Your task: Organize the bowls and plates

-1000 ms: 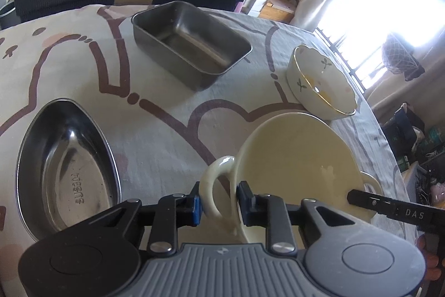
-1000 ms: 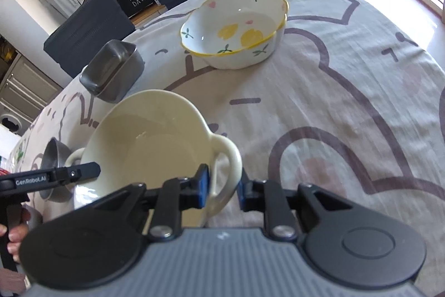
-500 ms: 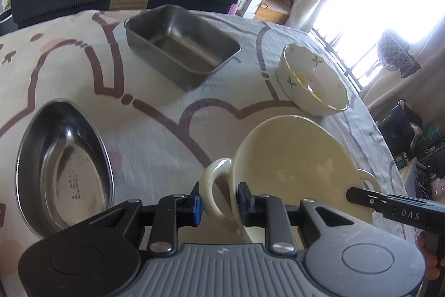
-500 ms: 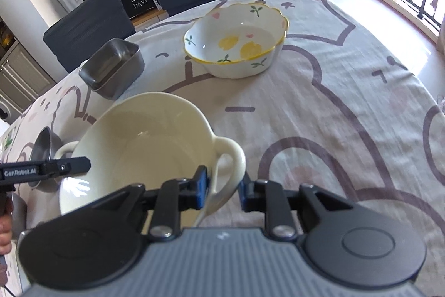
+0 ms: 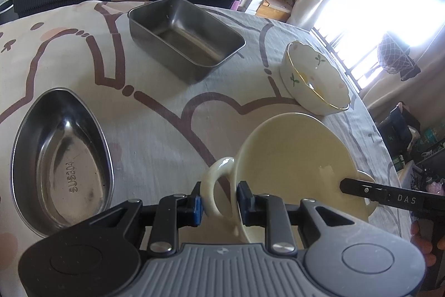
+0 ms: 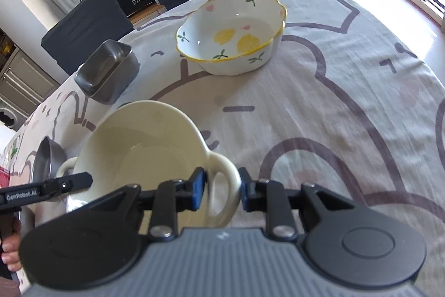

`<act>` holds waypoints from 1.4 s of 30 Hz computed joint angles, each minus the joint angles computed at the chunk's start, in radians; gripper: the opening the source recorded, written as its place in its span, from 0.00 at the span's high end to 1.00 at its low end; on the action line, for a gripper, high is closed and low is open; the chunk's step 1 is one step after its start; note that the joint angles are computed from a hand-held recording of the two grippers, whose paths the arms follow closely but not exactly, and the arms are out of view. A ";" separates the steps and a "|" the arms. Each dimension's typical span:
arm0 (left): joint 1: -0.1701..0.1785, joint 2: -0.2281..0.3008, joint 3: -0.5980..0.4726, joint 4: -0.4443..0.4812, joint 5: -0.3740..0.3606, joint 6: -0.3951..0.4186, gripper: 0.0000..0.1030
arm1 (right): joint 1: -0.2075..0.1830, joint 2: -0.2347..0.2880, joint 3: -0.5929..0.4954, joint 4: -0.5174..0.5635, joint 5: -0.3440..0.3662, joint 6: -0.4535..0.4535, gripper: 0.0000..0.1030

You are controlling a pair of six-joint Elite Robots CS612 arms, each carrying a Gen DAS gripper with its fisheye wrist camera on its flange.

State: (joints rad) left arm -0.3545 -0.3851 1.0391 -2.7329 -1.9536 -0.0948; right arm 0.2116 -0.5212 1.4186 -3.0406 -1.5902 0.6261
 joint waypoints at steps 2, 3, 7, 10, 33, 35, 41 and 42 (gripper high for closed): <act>0.000 0.001 0.004 -0.015 0.000 0.010 0.74 | 0.005 -0.002 -0.001 0.008 -0.013 -0.019 0.71; 0.000 0.001 0.005 -0.018 -0.001 0.009 0.74 | 0.008 -0.003 -0.002 0.015 -0.020 -0.031 0.71; -0.002 -0.010 0.019 -0.024 -0.007 0.018 0.74 | 0.014 -0.011 0.008 0.021 -0.034 -0.039 0.71; -0.003 -0.026 0.045 -0.067 -0.004 0.009 0.74 | 0.019 -0.023 0.023 0.005 -0.053 -0.041 0.70; 0.050 -0.269 0.406 -0.470 0.048 -0.116 0.74 | 0.108 -0.128 0.141 -0.330 -0.119 -0.103 0.73; 0.057 -0.286 0.439 -0.503 0.052 -0.129 0.74 | 0.118 -0.133 0.144 -0.351 -0.125 -0.132 0.73; 0.072 -0.337 0.537 -0.591 0.099 -0.166 0.74 | 0.144 -0.137 0.144 -0.384 -0.108 -0.160 0.74; 0.075 -0.344 0.553 -0.605 0.109 -0.171 0.74 | 0.146 -0.137 0.144 -0.386 -0.100 -0.162 0.74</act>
